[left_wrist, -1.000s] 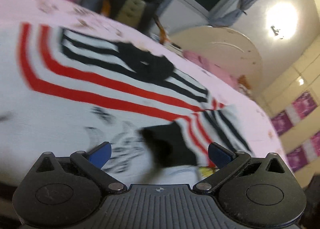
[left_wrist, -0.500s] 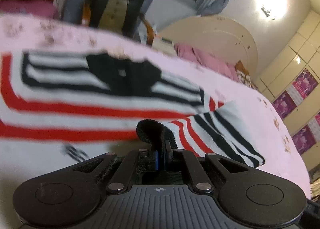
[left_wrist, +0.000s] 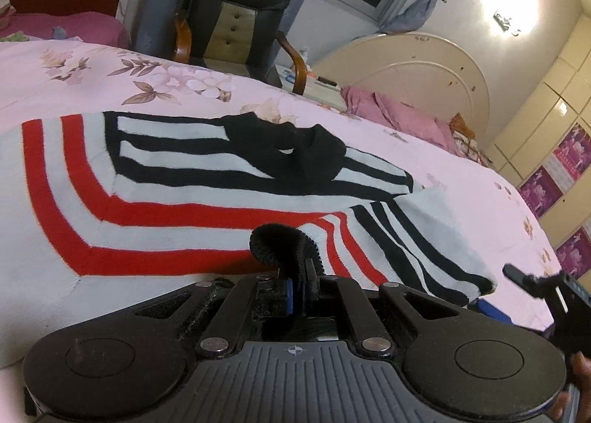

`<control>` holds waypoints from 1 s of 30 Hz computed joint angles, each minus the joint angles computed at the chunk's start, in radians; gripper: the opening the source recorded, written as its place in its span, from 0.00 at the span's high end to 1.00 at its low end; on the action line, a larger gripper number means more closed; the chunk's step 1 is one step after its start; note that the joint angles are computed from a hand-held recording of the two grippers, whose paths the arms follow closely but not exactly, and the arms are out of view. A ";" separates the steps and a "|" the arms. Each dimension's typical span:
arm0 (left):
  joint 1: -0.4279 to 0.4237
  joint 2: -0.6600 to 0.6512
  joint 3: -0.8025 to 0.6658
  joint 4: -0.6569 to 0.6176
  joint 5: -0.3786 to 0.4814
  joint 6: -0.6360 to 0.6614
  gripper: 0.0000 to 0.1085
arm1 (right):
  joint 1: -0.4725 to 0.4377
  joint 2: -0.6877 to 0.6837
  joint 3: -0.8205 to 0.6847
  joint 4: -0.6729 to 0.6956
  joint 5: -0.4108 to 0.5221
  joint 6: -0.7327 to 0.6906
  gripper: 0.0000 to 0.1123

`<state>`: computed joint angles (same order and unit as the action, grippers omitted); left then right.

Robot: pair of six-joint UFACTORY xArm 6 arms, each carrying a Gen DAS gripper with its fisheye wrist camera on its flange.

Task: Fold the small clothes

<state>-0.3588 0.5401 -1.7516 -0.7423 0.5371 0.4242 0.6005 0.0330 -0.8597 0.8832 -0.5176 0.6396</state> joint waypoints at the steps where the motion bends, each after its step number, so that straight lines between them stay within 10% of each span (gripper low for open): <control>1: 0.001 0.001 0.000 0.002 -0.003 0.000 0.96 | -0.012 0.008 0.006 -0.034 -0.015 0.050 0.49; 10: 0.032 0.043 -0.047 0.045 0.026 -0.048 0.96 | -0.118 0.061 0.046 -0.287 -0.066 0.379 0.61; 13: 0.032 0.059 -0.063 0.072 0.032 -0.056 0.96 | -0.092 0.043 0.011 -0.130 0.021 0.181 0.90; 19: 0.036 0.109 -0.141 0.097 0.045 -0.038 0.96 | -0.040 0.033 -0.064 0.155 0.059 -0.237 0.93; 30: 0.036 0.145 -0.168 0.173 0.058 -0.090 0.96 | -0.005 0.030 -0.090 0.399 0.090 -0.513 0.96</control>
<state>-0.3223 0.6847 -1.9197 -0.5697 0.5953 0.3341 0.5951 0.0628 -0.9502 1.2821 -0.4275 0.1268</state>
